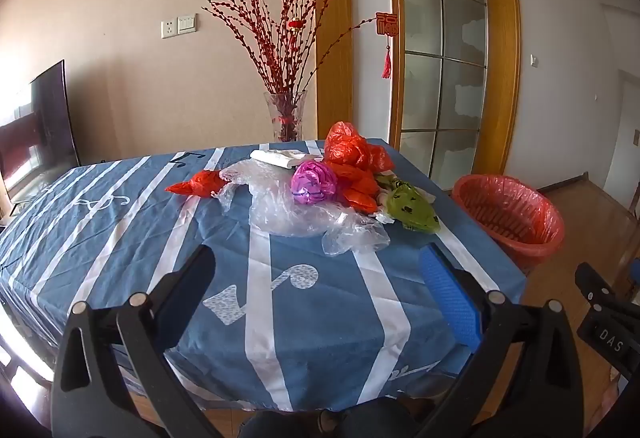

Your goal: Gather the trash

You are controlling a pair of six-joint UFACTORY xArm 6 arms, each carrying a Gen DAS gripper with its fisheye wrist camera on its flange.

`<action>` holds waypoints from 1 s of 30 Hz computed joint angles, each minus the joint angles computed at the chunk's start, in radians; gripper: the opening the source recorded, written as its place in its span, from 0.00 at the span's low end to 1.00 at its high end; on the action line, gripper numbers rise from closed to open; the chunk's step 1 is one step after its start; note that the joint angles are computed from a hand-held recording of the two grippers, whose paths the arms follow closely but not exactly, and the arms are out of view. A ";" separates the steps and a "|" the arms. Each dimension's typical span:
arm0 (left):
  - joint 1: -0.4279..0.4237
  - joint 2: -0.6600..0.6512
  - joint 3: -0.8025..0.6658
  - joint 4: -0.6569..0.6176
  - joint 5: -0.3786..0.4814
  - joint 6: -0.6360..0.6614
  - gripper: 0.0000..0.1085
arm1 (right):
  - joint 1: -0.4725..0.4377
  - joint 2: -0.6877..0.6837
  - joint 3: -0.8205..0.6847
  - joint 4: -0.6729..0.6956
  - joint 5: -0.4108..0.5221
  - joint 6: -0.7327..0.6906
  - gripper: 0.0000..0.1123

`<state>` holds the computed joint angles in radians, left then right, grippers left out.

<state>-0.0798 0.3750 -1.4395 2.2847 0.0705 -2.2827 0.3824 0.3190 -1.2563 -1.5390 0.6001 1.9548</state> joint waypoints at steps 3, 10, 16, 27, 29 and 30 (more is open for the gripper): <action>0.001 0.000 0.001 -0.009 -0.001 0.010 0.91 | 0.001 0.000 0.000 -0.002 0.000 0.002 0.90; 0.001 0.000 0.001 -0.015 0.000 0.016 0.91 | 0.002 0.000 0.000 0.001 0.003 0.000 0.90; 0.001 -0.003 0.002 -0.002 -0.002 0.000 0.91 | 0.003 -0.002 0.002 -0.002 0.008 0.001 0.90; 0.002 0.003 -0.002 -0.017 -0.003 0.017 0.91 | 0.003 -0.003 0.003 -0.002 0.007 0.002 0.90; 0.001 0.000 0.001 -0.012 -0.001 0.012 0.91 | 0.003 -0.003 0.003 -0.003 0.008 0.004 0.90; 0.001 0.000 0.001 -0.012 0.000 0.013 0.91 | 0.003 -0.003 0.003 -0.003 0.008 0.004 0.90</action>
